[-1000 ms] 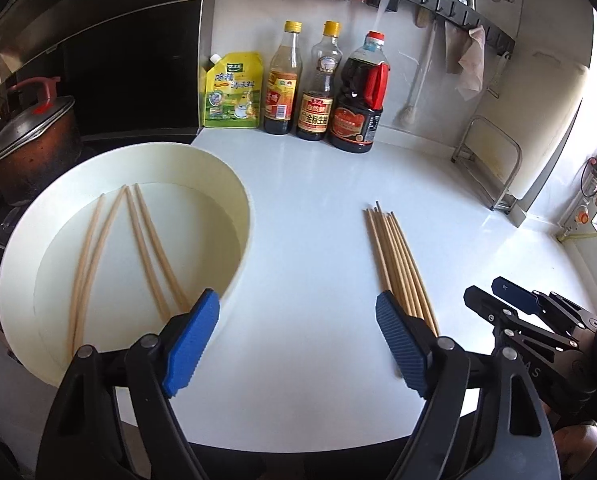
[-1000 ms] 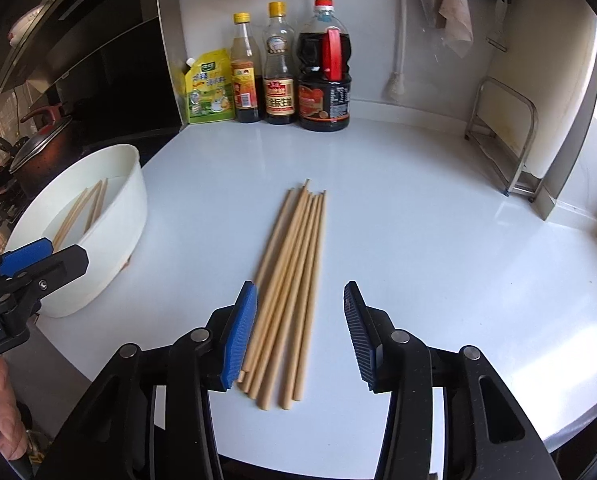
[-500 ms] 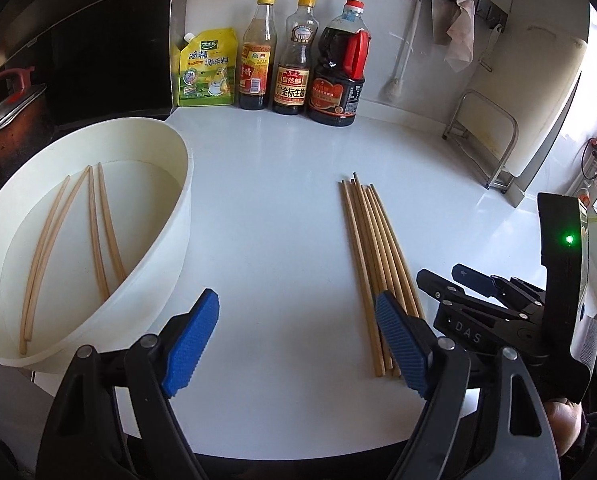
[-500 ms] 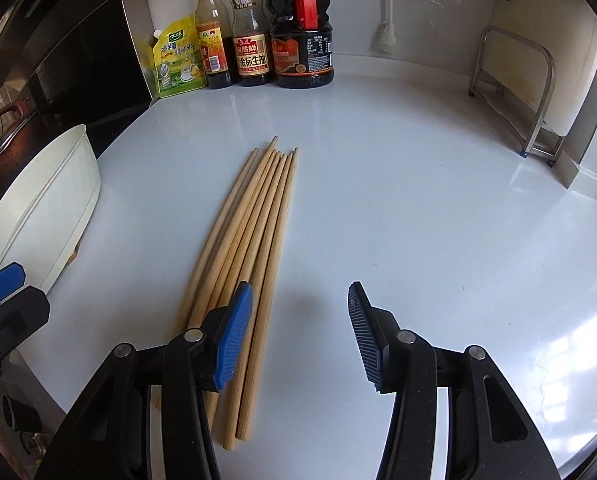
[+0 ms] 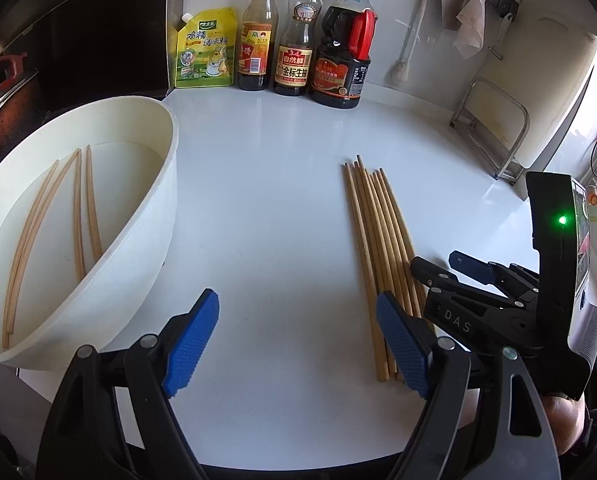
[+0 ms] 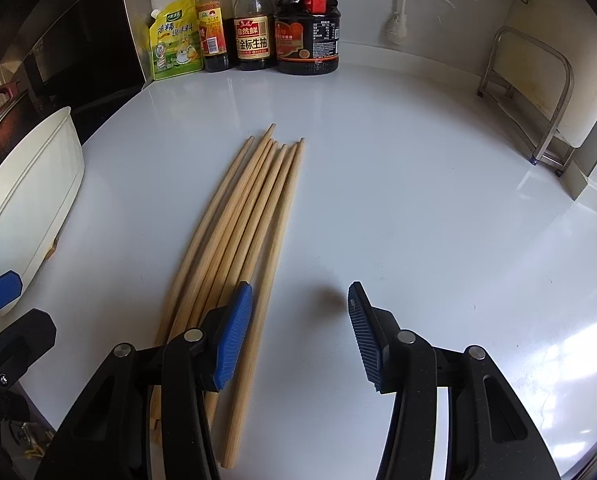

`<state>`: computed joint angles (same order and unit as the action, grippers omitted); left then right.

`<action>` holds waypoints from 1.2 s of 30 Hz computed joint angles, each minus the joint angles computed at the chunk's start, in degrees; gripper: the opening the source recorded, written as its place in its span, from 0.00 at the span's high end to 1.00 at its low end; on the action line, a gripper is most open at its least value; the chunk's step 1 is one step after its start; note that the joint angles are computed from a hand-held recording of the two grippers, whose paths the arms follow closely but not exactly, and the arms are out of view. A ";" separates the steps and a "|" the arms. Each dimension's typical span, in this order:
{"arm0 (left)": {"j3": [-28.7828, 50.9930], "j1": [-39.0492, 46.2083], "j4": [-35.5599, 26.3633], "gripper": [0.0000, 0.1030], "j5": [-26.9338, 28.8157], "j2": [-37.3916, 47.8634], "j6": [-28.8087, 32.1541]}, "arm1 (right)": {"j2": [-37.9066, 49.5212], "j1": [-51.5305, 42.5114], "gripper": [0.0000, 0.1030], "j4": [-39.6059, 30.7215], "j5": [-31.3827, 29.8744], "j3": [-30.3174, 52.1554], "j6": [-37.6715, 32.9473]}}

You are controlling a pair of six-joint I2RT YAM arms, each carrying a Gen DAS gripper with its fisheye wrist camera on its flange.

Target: Organize utensils

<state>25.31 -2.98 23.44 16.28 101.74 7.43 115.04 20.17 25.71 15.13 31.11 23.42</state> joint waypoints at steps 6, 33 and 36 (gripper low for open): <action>1.06 -2.32 0.29 0.23 -0.77 2.26 -1.67 | 0.77 -1.45 0.53 2.38 1.05 -1.03 -0.27; 12.40 -11.17 1.83 0.23 -10.93 16.57 -7.13 | -0.82 -11.58 0.53 10.95 -5.85 -7.52 -5.52; 12.26 -11.35 2.62 0.23 -11.95 16.83 -7.11 | -0.70 -11.84 0.53 10.95 -5.51 -7.47 -5.47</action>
